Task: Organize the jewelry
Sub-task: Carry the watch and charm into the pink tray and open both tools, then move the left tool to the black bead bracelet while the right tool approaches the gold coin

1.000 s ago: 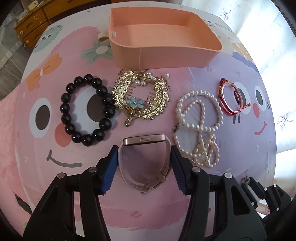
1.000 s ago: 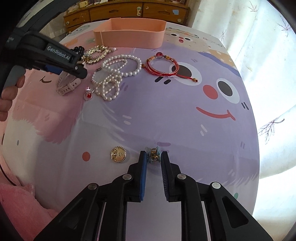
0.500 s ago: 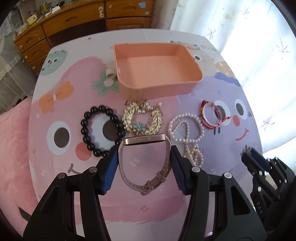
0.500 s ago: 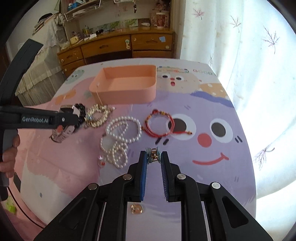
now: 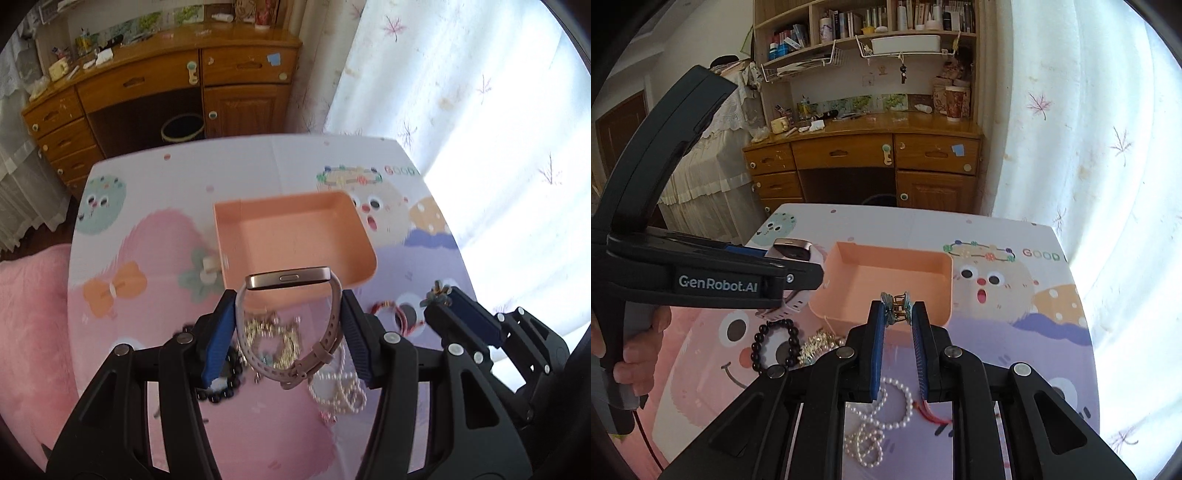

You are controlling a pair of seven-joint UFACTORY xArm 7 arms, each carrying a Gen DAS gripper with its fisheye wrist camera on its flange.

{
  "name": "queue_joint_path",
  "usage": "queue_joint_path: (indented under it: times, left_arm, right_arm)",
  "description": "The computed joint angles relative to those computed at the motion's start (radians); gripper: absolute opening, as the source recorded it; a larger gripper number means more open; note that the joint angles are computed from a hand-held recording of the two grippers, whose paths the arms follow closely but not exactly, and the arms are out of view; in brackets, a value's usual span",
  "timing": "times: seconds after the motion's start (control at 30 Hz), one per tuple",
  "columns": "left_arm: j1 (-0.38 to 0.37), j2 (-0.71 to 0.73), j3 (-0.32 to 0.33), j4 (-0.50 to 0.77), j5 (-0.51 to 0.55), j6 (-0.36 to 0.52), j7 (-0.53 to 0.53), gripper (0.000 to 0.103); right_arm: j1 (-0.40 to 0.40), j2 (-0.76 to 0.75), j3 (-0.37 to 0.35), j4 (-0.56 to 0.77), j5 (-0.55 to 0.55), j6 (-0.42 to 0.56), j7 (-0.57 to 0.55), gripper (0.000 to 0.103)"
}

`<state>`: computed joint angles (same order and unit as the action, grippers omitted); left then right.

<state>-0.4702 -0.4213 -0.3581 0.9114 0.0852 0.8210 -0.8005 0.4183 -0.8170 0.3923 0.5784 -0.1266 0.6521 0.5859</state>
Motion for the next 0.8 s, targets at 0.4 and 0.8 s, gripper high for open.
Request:
queue_joint_path:
  times: [0.4, 0.8]
  left_arm:
    - [0.046, 0.172, 0.04, 0.082, 0.071, -0.089, -0.046, 0.054]
    - [0.029, 0.093, 0.075, -0.002, 0.024, -0.118, -0.025, 0.075]
  right_arm:
    - [-0.067, 0.27, -0.047, 0.098, -0.028, -0.129, -0.036, 0.015]
    - [-0.087, 0.262, -0.04, 0.051, -0.09, -0.08, 0.011, 0.061]
